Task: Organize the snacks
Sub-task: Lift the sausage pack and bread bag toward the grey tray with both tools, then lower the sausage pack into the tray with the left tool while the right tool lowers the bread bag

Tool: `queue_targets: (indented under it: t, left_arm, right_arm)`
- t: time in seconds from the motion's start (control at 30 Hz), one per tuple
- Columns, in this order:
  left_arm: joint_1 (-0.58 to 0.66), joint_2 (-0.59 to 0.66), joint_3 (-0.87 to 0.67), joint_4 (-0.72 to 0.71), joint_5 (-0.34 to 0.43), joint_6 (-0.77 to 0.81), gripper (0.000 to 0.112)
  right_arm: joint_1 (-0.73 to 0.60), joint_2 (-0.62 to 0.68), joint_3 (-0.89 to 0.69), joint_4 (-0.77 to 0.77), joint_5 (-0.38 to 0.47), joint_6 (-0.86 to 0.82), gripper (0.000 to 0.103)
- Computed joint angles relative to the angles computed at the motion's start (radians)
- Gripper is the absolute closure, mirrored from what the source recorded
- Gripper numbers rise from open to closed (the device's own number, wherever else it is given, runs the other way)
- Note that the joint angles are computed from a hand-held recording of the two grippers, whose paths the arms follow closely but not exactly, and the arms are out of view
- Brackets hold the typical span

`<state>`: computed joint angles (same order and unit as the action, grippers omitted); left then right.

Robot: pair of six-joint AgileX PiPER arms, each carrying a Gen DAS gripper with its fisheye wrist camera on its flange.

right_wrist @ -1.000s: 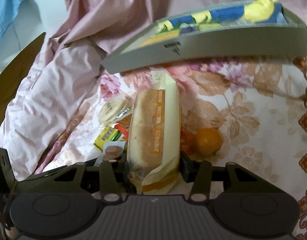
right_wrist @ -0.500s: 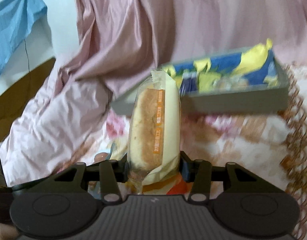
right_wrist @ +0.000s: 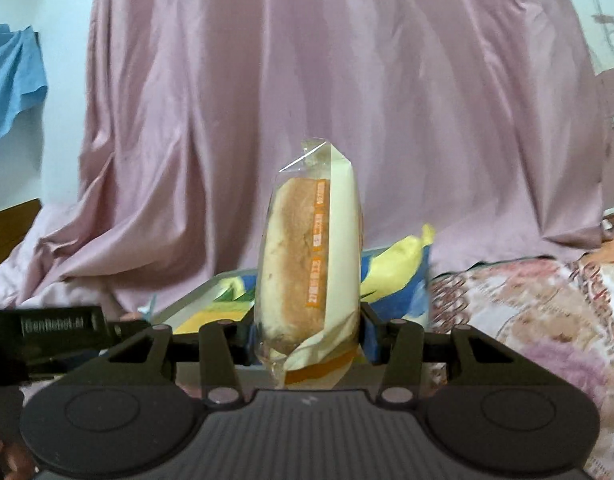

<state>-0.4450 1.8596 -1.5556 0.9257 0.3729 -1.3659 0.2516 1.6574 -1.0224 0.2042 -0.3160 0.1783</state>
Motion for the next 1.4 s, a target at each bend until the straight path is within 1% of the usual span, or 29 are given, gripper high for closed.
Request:
queue_targets:
  t: [0.07,0.2,0.3,0.4,0.57,0.73,0.83,0.9,0.93,1.0,1.03,1.1,1.17,1.23,1.3,1.33,1.4]
  left_arm:
    - [-0.004,0.052,-0.080,-0.044,0.017,0.040,0.054]
    - [-0.008,0.139,-0.215,-0.130,0.054,0.131,0.054]
    - [-0.007,0.199,-0.303,-0.215,0.080,0.217,0.053]
    - [-0.008,0.240,-0.352,-0.283,0.100,0.279,0.053]
    - [-0.014,0.280,-0.386,-0.311,0.124,0.302,0.053]
    - [-0.011,0.318,-0.444,-0.395,0.172,0.373,0.050]
    - [-0.011,0.340,-0.479,-0.419,0.208,0.384,0.048]
    - [-0.009,0.334,-0.465,-0.413,0.200,0.364,0.039]
    - [-0.010,0.326,-0.453,-0.403,0.197,0.347,0.037]
    - [-0.010,0.312,-0.431,-0.380,0.185,0.314,0.030]
    - [-0.008,0.306,-0.423,-0.377,0.178,0.308,0.029]
    - [-0.007,0.294,-0.409,-0.364,0.169,0.293,0.023]
    - [-0.008,0.276,-0.382,-0.330,0.156,0.258,0.017]
    - [-0.008,0.254,-0.348,-0.296,0.138,0.219,0.015]
    - [-0.005,0.236,-0.323,-0.281,0.125,0.201,0.013]
    - [-0.005,0.226,-0.306,-0.264,0.119,0.183,0.012]
    - [-0.007,0.201,-0.265,-0.201,0.108,0.121,0.010]
  right_arm:
    - [0.003,0.023,-0.025,0.081,-0.006,-0.096,0.051]
    - [0.008,0.045,-0.037,0.144,-0.031,-0.187,0.051]
    - [0.008,0.076,-0.063,0.159,-0.039,-0.212,0.051]
    - [0.000,0.085,-0.070,0.105,-0.024,-0.166,0.051]
    - [-0.014,0.094,-0.082,0.029,0.011,-0.085,0.051]
    - [-0.030,0.095,-0.085,-0.052,0.031,0.012,0.051]
    - [-0.030,0.094,-0.086,-0.040,0.034,-0.009,0.050]
    - [-0.026,0.095,-0.088,0.005,0.036,-0.057,0.047]
    - [-0.025,0.093,-0.085,0.012,0.032,-0.065,0.046]
    - [-0.025,0.090,-0.080,0.011,0.024,-0.067,0.040]
    - [-0.025,0.088,-0.077,0.013,0.019,-0.070,0.037]
    - [-0.023,0.085,-0.072,0.018,0.009,-0.077,0.029]
    - [-0.024,0.085,-0.069,0.002,0.002,-0.063,0.026]
    - [-0.023,0.085,-0.066,-0.004,-0.003,-0.061,0.022]
    - [-0.018,0.083,-0.063,0.031,-0.010,-0.102,0.016]
    - [-0.016,0.082,-0.063,0.043,-0.012,-0.116,0.016]
    - [-0.010,0.080,-0.062,0.085,-0.017,-0.160,0.011]
